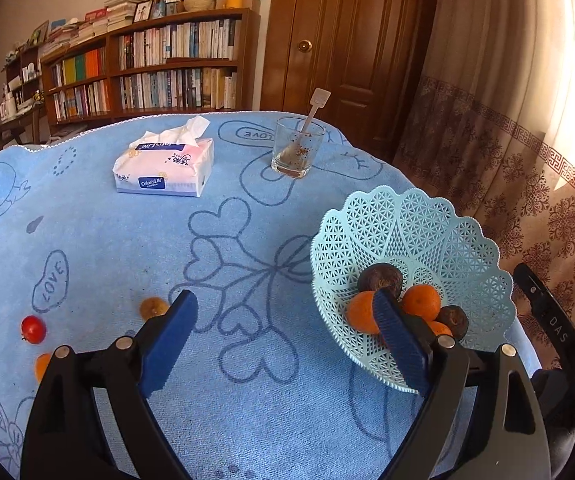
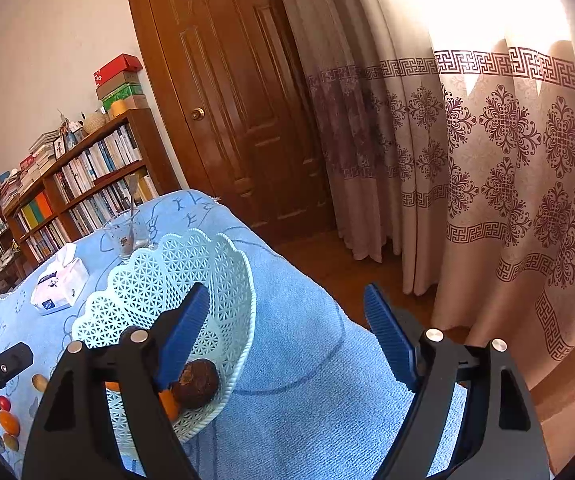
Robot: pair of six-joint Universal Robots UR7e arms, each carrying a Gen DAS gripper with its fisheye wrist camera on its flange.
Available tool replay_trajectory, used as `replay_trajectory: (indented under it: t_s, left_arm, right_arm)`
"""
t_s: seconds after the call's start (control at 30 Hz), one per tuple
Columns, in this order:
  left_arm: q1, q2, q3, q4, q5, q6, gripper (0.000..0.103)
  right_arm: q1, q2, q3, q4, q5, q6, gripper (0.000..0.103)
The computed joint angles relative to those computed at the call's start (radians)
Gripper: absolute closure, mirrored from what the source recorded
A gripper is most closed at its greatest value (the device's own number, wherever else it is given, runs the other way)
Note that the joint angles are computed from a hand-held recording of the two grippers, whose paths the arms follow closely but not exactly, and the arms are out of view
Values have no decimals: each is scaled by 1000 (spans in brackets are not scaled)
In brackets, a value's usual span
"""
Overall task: Organize fruits
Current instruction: 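Move the left gripper to the small brown kiwi and grasp it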
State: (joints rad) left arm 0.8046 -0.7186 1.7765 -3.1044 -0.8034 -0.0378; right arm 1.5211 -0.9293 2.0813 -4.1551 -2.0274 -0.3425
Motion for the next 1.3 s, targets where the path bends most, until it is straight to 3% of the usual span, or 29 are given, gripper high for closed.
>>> replay_trajectory:
  t_s: [0.97, 1.0, 1.3]
  left_arm:
    - [47, -238, 279, -94, 172, -152, 15]
    - [51, -247, 287, -89, 180, -163, 15]
    - [85, -289, 341, -34, 203, -209, 15]
  right_arm:
    - [38, 70, -29, -190, -61, -126, 18]
    - [38, 71, -29, -194, -60, -129, 14]
    - [50, 49, -11, -156, -73, -124, 13]
